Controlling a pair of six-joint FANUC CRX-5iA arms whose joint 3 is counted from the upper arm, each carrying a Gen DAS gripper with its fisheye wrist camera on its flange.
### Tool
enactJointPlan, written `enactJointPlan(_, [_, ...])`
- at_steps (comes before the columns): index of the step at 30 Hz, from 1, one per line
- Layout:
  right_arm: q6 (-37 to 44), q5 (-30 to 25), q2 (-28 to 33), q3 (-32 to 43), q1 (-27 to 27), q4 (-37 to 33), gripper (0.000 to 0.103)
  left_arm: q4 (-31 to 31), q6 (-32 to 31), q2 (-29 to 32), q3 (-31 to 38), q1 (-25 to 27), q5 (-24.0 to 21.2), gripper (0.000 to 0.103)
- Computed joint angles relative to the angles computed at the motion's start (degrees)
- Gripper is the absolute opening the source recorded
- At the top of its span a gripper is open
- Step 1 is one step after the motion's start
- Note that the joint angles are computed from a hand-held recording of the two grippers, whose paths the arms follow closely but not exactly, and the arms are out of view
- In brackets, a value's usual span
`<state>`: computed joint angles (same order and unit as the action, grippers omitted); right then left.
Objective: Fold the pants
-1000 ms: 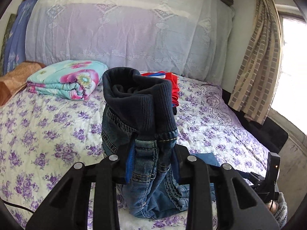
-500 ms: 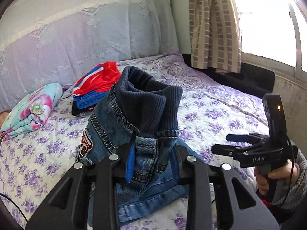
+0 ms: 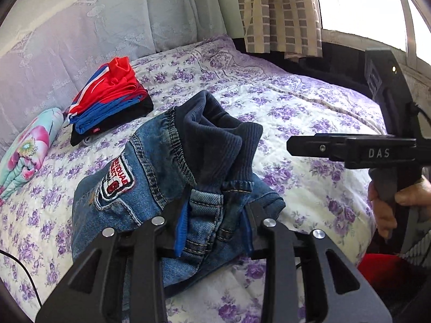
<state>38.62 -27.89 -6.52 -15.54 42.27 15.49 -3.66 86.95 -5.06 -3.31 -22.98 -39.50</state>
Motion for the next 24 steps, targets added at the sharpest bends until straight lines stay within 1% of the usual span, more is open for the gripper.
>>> enactJointPlan(1, [-0.13, -0.02, -0.01, -0.04, 0.02, 0.20, 0.099, 3.48, -1.99, -0.96, -1.28, 1.34, 0.24, 0.032])
enactJointPlan(4, [0.19, -0.07, 0.03, 0.08, -0.01, -0.18, 0.099, 9.17, -4.84, -2.76, -3.60, 3.32, 0.94, 0.034])
enactJointPlan(5, [0.19, -0.16, 0.03, 0.13, 0.05, -0.09, 0.099, 10.41, -5.33, -3.36, -4.22, 3.84, 1.08, 0.038])
enactJointPlan(6, [0.14, -0.17, -0.01, 0.07, 0.14, 0.12, 0.099, 13.40, -7.25, -4.21, -5.55, 4.74, 1.73, 0.044])
enactJointPlan(7, [0.07, -0.19, -0.06, 0.03, 0.23, 0.33, 0.099, 17.98, -10.35, -5.04, -7.50, 5.64, 2.96, 0.068])
enactJointPlan(8, [0.14, -0.19, -0.07, 0.03, 0.27, 0.35, 0.099, 23.07, -13.35, -6.18, -9.95, 6.43, 4.95, 0.088])
enactJointPlan(9, [0.09, -0.17, -0.02, 0.06, 0.31, 0.41, 0.099, 25.15, -13.59, -7.25, -11.69, 6.55, 7.61, 0.091])
enactJointPlan(10, [0.02, -0.26, -0.01, 0.09, 0.33, 0.43, 0.099, 24.24, -12.24, -7.50, -11.75, 6.26, 9.03, 0.091])
enactJointPlan(12, [-0.31, -0.43, -0.03, 0.14, 0.47, 0.66, 0.099, 21.14, -9.60, -6.74, -9.80, 5.94, 8.62, 0.091])
enactJointPlan(15, [-1.55, 0.77, -0.58, -0.78, 0.54, 2.30, 0.099, 21.68, -8.07, -6.50, -9.24, 6.85, 7.99, 0.090])
enactJointPlan(16, [-2.86, 1.56, -1.05, -1.64, 0.72, 3.88, 0.099, 19.09, -5.61, -6.57, -8.39, 7.14, 7.21, 0.091])
enactJointPlan(18, [-4.07, 2.17, -1.58, -2.49, 1.02, 5.65, 0.099, 11.93, 0.85, -7.29, -6.97, 7.79, 6.08, 0.090])
enactJointPlan(20, [-3.88, 2.13, -1.65, -2.46, 1.31, 5.89, 0.099, 7.99, 4.61, -8.08, -6.38, 9.25, 4.10, 0.090])
enactJointPlan(22, [-3.86, 2.30, -1.64, -2.39, 1.77, 5.70, 0.099, 6.66, 6.55, -8.88, -6.56, 10.95, 1.88, 0.091])
enactJointPlan(24, [-2.85, 2.15, -1.23, -1.55, 2.41, 5.08, 0.099, 6.64, 6.81, -9.37, -7.12, 12.25, 0.18, 0.090])
